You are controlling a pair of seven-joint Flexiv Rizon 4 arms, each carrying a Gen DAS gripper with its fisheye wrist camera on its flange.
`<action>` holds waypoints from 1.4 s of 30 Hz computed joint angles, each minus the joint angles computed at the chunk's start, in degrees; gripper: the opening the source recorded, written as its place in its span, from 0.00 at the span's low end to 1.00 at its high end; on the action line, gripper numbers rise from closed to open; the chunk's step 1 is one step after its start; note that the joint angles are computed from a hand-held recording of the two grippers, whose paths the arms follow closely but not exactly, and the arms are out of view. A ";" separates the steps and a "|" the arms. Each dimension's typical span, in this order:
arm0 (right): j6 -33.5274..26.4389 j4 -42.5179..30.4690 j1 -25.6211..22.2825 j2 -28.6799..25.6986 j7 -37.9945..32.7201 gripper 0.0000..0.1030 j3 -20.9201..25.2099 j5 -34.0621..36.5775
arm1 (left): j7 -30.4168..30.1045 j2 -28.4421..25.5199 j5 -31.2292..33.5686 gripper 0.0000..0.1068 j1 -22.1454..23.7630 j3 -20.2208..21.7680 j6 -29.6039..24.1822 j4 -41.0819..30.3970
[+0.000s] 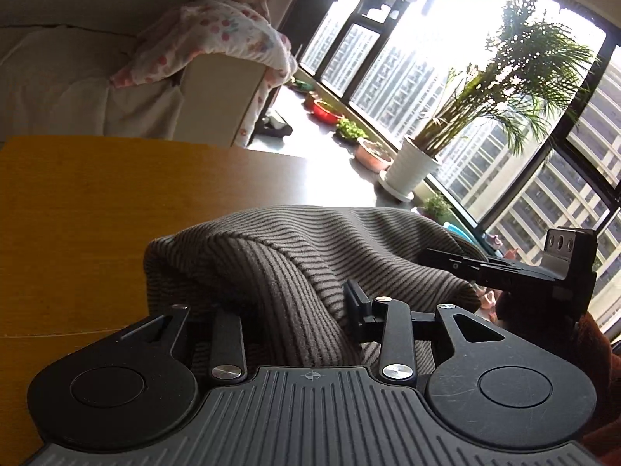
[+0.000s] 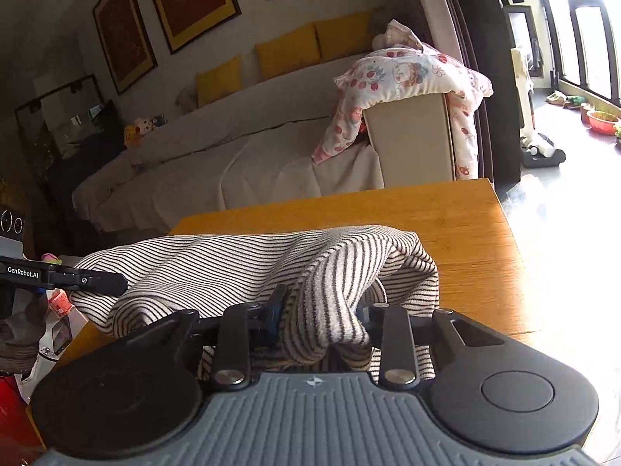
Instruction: Fold clothes
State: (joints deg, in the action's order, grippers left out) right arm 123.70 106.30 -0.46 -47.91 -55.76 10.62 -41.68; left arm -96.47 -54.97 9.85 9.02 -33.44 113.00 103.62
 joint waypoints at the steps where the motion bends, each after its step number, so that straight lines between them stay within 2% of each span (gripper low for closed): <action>1: 0.30 1.38 -0.23 0.57 -0.27 0.29 -0.02 -0.27 | -0.22 0.24 0.32 0.36 -0.07 0.07 0.64 1.39; 4: 0.91 5.92 2.94 2.09 -4.64 0.29 -2.95 3.43 | -0.92 0.52 0.25 0.38 -1.05 1.55 0.85 4.45; 6: 0.53 7.95 8.16 2.56 -9.44 0.31 -6.64 10.38 | -0.55 2.60 -5.02 0.45 -6.04 7.43 -1.40 5.55; 7: 0.73 8.47 10.51 2.40 -12.00 0.35 -8.18 13.73 | -1.42 3.07 -5.26 0.48 -7.39 9.27 -1.67 5.68; 10: 1.60 9.56 15.45 3.03 -17.98 0.50 -11.05 21.67 | -1.35 4.83 -5.69 0.51 -8.66 10.89 0.92 7.24; 12: 1.51 9.90 17.79 3.94 -20.93 0.63 -12.30 26.07 | -1.54 6.89 -6.02 0.63 -10.14 12.63 3.11 8.55; 13: 1.67 9.93 18.45 4.37 -22.03 0.72 -12.52 27.91 | -1.91 7.41 -5.54 0.67 -10.16 12.73 4.89 9.19; 14: 1.99 9.88 18.82 4.77 -22.97 0.79 -12.51 29.58 | -2.29 7.48 -4.81 0.71 -9.75 12.34 5.96 9.17; 15: 2.79 9.73 18.13 4.96 -23.31 0.82 -11.45 30.20 | -2.91 7.27 -3.63 0.72 -8.93 11.31 7.14 8.99; 17: 5.15 9.42 15.67 5.00 -22.75 0.88 -8.47 29.78 | -4.87 6.09 -0.53 0.78 -6.45 8.15 8.72 8.43; 18: 6.49 9.15 13.87 4.75 -21.73 0.93 -6.57 28.46 | -6.10 4.37 2.05 0.81 -4.13 5.17 8.57 7.54; 21: 9.19 7.14 5.40 2.04 -13.56 0.97 0.92 16.76 | -8.85 -3.81 9.80 0.86 3.31 -5.42 5.40 4.09; 24: 8.15 3.82 1.43 -1.63 -5.36 1.00 3.52 6.92 | -8.40 -7.22 8.26 0.90 3.71 -7.56 0.16 1.91; 26: 4.59 1.94 1.95 -3.10 -0.85 1.00 2.71 5.97 | -6.31 -8.70 7.03 0.90 3.13 -7.58 -1.26 0.54; 28: 5.31 1.23 2.89 -4.66 0.82 1.00 1.64 7.00 | -4.64 -9.84 6.30 0.90 3.55 -8.45 -1.04 -0.30; 34: 9.46 4.37 6.19 -3.82 -0.55 1.00 -1.64 9.52 | -0.69 -14.53 4.41 0.90 4.24 -10.26 -1.82 -7.90; 38: 9.62 6.12 7.54 -2.71 -1.35 1.00 -2.34 10.47 | 1.22 -15.17 0.43 0.91 1.62 -9.05 -4.53 -14.33; 42: 5.43 7.31 10.84 0.37 -4.94 1.00 -4.60 12.71 | 1.79 -16.50 -0.06 0.91 2.67 -11.48 -3.41 -14.35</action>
State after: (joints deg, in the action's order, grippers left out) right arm 129.13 113.61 10.38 -47.54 -60.70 6.02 -28.97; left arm -94.68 -71.47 9.80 11.69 -44.92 109.59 89.27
